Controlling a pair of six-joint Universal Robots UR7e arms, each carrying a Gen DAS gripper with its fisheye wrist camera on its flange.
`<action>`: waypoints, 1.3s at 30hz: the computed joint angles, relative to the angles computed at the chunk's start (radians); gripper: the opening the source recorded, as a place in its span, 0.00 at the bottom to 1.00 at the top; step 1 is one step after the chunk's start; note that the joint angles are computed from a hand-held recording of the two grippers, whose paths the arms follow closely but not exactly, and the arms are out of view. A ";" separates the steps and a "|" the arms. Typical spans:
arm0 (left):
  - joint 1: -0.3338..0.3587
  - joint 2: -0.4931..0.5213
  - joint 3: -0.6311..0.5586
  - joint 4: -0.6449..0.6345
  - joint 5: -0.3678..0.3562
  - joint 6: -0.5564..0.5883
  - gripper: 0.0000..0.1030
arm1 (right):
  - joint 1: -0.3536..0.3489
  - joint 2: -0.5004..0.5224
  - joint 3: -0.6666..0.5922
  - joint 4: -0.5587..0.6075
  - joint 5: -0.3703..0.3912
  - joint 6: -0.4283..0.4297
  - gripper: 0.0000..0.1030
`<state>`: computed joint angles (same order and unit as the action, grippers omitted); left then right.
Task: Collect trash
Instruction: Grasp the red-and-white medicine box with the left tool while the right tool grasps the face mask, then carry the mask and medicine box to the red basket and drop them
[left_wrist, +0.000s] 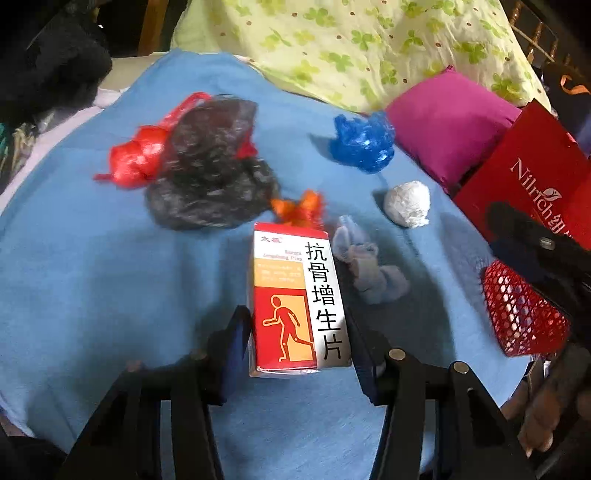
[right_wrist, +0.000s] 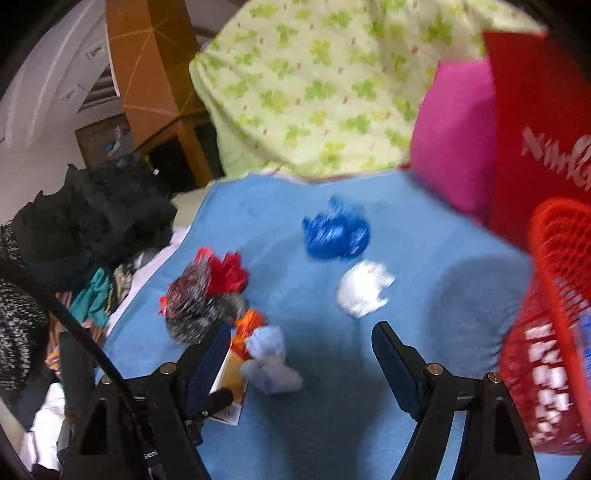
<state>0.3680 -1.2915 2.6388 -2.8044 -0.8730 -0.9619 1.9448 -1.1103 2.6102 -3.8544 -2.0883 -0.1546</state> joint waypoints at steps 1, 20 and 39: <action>-0.004 -0.028 0.006 0.034 0.002 -0.014 0.52 | -0.012 0.002 -0.008 0.030 0.019 0.016 0.79; -0.122 -0.241 0.015 0.413 0.126 -0.134 0.52 | -0.032 0.198 -0.152 0.222 -0.041 0.069 0.25; -0.298 -0.128 -0.128 0.603 0.253 -0.181 0.52 | 0.063 0.016 0.028 -0.207 0.003 -0.114 0.25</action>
<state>0.0696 -1.4194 2.5103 -2.2011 -0.6201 -1.1426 2.0081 -1.0941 2.6379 -4.0618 -2.0850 -0.2685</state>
